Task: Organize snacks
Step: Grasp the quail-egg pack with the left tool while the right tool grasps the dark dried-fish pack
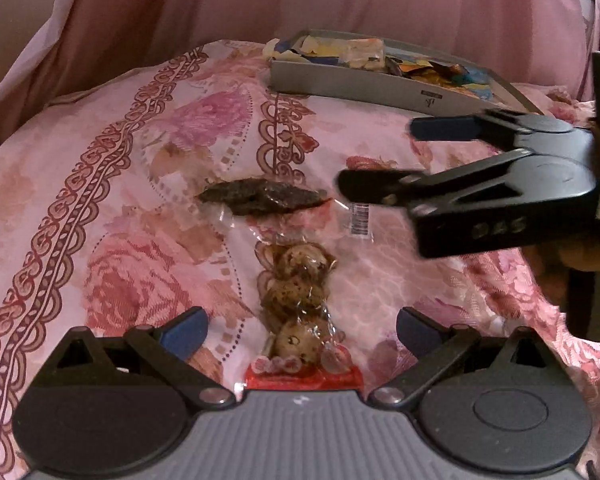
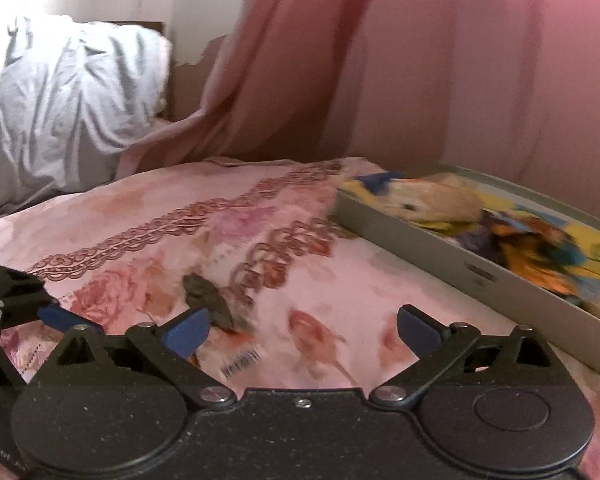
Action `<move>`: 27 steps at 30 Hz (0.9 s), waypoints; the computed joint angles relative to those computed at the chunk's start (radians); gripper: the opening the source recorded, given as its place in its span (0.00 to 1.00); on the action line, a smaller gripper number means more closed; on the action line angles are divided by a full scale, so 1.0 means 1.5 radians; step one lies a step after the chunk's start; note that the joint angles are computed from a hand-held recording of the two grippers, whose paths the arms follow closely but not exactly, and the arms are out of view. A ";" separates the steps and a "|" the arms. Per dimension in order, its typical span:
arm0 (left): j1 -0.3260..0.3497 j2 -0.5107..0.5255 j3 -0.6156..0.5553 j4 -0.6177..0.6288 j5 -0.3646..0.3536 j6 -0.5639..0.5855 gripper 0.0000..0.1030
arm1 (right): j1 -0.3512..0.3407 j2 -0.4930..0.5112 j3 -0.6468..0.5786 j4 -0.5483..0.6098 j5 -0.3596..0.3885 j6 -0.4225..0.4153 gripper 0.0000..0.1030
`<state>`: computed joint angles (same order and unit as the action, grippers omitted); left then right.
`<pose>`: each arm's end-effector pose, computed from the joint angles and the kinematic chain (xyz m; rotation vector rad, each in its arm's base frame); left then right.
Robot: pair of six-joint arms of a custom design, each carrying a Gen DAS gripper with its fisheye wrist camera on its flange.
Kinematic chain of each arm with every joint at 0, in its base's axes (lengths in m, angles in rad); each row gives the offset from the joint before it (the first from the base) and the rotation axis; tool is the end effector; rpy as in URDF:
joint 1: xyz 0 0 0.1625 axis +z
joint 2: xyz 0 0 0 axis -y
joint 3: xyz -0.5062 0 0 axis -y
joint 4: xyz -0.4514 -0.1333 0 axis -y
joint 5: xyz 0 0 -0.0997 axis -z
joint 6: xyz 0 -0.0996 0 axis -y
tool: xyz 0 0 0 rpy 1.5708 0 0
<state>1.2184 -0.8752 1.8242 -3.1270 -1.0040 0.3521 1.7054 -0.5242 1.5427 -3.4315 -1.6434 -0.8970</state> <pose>-0.0722 -0.7376 0.1721 0.6415 2.3991 -0.7749 0.2344 -0.7913 0.0398 1.2329 -2.2592 1.0351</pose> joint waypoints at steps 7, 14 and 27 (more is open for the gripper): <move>0.009 0.001 0.005 -0.018 -0.019 0.027 0.98 | 0.004 0.029 -0.046 0.075 0.023 -0.051 0.90; 0.009 0.007 0.016 -0.077 -0.007 0.050 0.79 | 0.009 0.051 -0.089 0.142 0.031 -0.099 0.84; 0.009 0.002 0.022 -0.076 -0.019 0.047 0.64 | 0.022 0.079 -0.121 0.162 -0.003 -0.204 0.74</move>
